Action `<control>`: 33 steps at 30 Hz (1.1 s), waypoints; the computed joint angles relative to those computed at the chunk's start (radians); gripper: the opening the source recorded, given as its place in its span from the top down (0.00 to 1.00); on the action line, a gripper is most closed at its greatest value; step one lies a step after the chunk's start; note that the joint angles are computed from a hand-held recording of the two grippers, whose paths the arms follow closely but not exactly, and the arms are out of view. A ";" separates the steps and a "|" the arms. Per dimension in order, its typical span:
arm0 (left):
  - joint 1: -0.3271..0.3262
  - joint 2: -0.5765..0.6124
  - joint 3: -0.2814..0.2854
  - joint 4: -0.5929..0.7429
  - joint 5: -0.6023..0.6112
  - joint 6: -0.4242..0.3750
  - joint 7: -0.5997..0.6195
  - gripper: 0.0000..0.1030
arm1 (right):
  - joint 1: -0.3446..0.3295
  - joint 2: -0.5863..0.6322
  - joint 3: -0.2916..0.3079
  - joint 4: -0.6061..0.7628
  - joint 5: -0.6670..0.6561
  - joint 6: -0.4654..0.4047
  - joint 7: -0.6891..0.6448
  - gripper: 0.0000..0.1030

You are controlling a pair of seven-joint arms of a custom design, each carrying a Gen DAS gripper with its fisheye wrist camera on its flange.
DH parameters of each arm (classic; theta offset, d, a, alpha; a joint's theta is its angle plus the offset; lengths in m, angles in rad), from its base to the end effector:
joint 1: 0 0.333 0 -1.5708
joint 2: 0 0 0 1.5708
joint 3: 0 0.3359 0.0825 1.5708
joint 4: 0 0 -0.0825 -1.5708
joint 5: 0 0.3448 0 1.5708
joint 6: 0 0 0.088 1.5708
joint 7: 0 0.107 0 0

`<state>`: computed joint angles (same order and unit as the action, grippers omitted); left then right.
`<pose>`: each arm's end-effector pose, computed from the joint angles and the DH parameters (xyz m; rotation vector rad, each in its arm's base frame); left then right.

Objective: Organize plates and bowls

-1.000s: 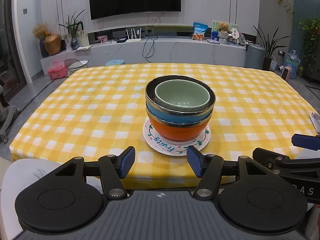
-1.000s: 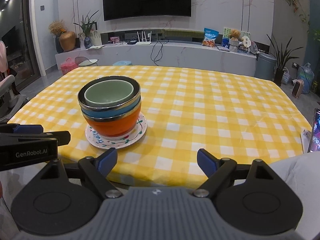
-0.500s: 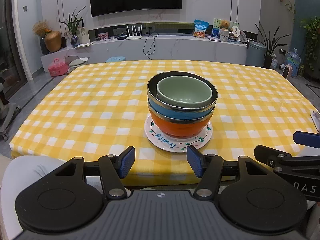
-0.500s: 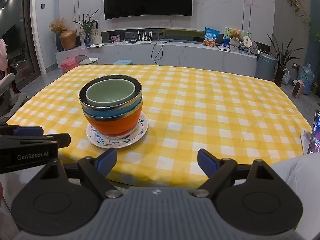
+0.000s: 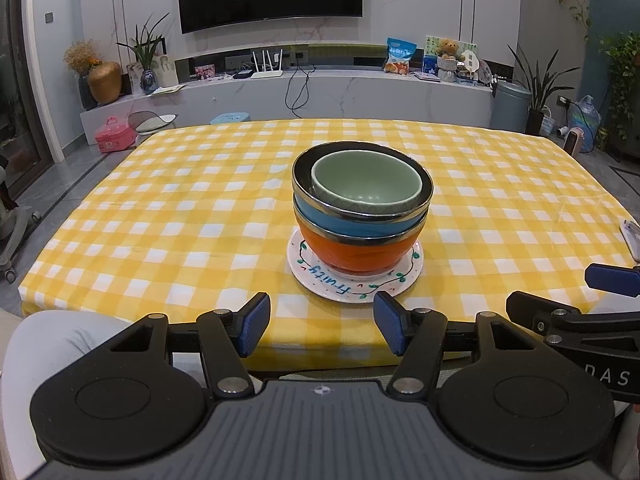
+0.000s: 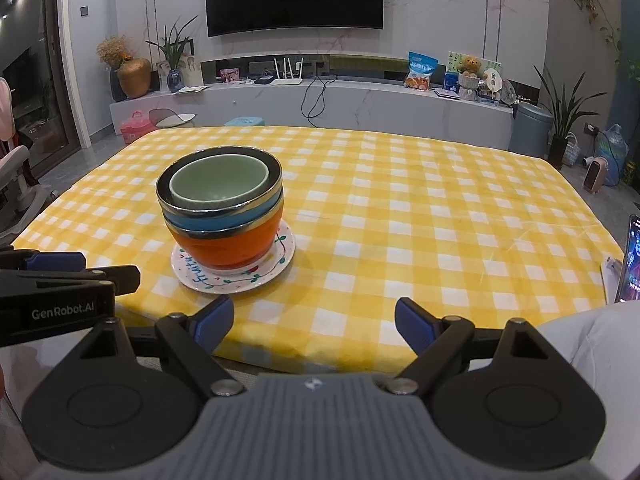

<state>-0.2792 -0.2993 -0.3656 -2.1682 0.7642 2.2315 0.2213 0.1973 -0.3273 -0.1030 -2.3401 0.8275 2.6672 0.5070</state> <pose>0.3693 -0.2763 0.5874 -1.9272 1.3974 -0.5799 0.4490 0.0155 0.5632 -2.0140 1.1598 -0.4740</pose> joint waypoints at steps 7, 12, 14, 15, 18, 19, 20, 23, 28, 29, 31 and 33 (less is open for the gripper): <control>-0.001 0.001 0.000 0.001 0.001 -0.001 -0.002 0.32 | -0.002 0.003 0.001 0.003 0.002 -0.002 0.000 0.16; -0.002 0.002 -0.001 0.002 0.003 -0.003 -0.004 0.32 | -0.004 0.003 0.002 0.004 -0.003 -0.007 0.005 0.16; -0.003 0.002 -0.001 0.002 0.002 -0.003 -0.003 0.32 | -0.005 0.002 0.002 0.004 -0.004 -0.007 0.006 0.16; -0.003 0.002 -0.001 0.002 0.002 -0.003 -0.003 0.32 | -0.005 0.002 0.002 0.004 -0.004 -0.007 0.006 0.16; -0.003 0.002 -0.001 0.002 0.002 -0.004 -0.003 0.32 | -0.004 0.002 0.002 0.004 -0.003 -0.007 0.005 0.16; -0.003 0.002 -0.001 0.003 0.001 -0.005 -0.002 0.32 | -0.004 0.002 0.002 0.004 -0.004 -0.008 0.006 0.16; -0.004 0.002 -0.001 0.003 0.001 -0.006 0.000 0.32 | -0.004 0.003 0.002 0.004 -0.005 -0.010 0.006 0.16; -0.004 0.002 -0.001 0.003 0.001 -0.004 -0.003 0.32 | -0.003 0.002 0.003 0.004 -0.005 -0.010 0.005 0.16; -0.004 0.003 -0.001 0.003 0.001 -0.005 -0.001 0.32 | -0.004 0.002 0.004 0.003 -0.006 -0.009 0.008 0.16; -0.004 0.003 -0.001 0.003 0.002 -0.005 -0.001 0.32 | -0.003 0.001 0.004 0.003 -0.005 -0.009 0.008 0.16; -0.004 0.003 -0.001 0.004 0.004 -0.005 -0.001 0.32 | -0.002 0.000 0.004 0.002 -0.004 -0.007 0.007 0.16; -0.004 0.003 -0.001 0.005 0.004 -0.007 0.000 0.32 | -0.002 0.001 0.003 0.002 -0.004 -0.007 0.006 0.16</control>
